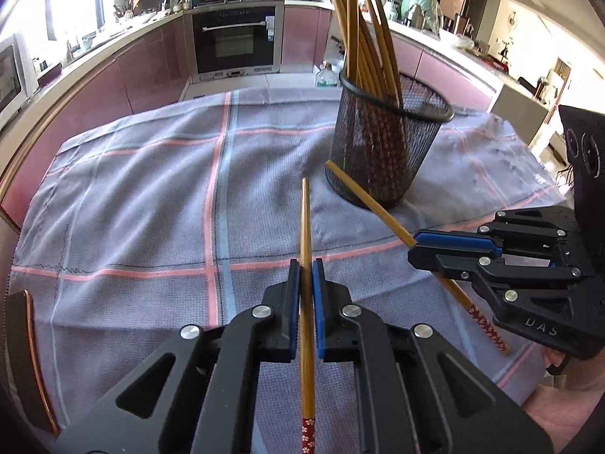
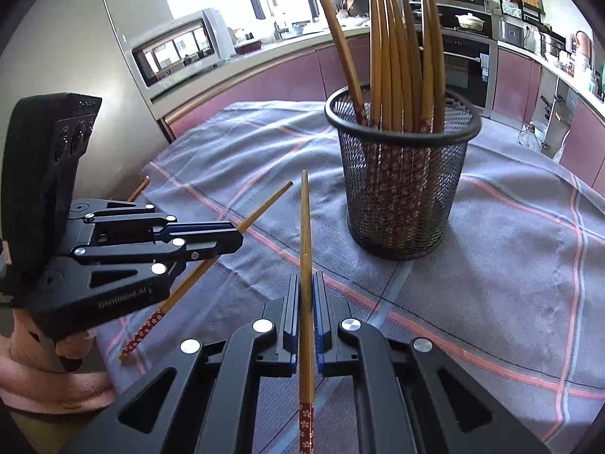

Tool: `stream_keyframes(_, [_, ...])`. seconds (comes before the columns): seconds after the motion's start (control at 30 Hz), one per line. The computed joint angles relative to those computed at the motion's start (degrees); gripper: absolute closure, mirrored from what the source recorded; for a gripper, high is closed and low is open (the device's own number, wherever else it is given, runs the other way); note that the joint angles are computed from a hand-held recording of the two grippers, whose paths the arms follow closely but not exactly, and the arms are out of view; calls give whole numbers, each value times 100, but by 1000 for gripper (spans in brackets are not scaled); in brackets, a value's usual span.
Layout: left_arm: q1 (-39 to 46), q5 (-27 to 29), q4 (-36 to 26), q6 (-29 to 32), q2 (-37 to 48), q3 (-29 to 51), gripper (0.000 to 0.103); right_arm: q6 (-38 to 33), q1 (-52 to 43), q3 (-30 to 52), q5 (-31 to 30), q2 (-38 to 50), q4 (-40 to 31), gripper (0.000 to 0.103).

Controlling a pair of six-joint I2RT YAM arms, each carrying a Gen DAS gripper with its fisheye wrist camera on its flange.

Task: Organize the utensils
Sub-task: 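Lift both held chopsticks upright and lower them into the mesh cup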

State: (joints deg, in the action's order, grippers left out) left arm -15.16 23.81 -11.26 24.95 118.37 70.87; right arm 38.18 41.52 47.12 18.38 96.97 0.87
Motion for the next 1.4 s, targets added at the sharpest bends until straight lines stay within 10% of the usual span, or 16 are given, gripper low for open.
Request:
stream_keyframes(0.7, [753, 2326, -1131, -169, -1063, 534, 96, -395, 85, -609, 952, -1836, 230, 97])
stream_keyframes(1.4, [654, 2763, -613, -1462, -1502, 1350, 96, -1399, -324, -283, 1436, -2759, -56, 97])
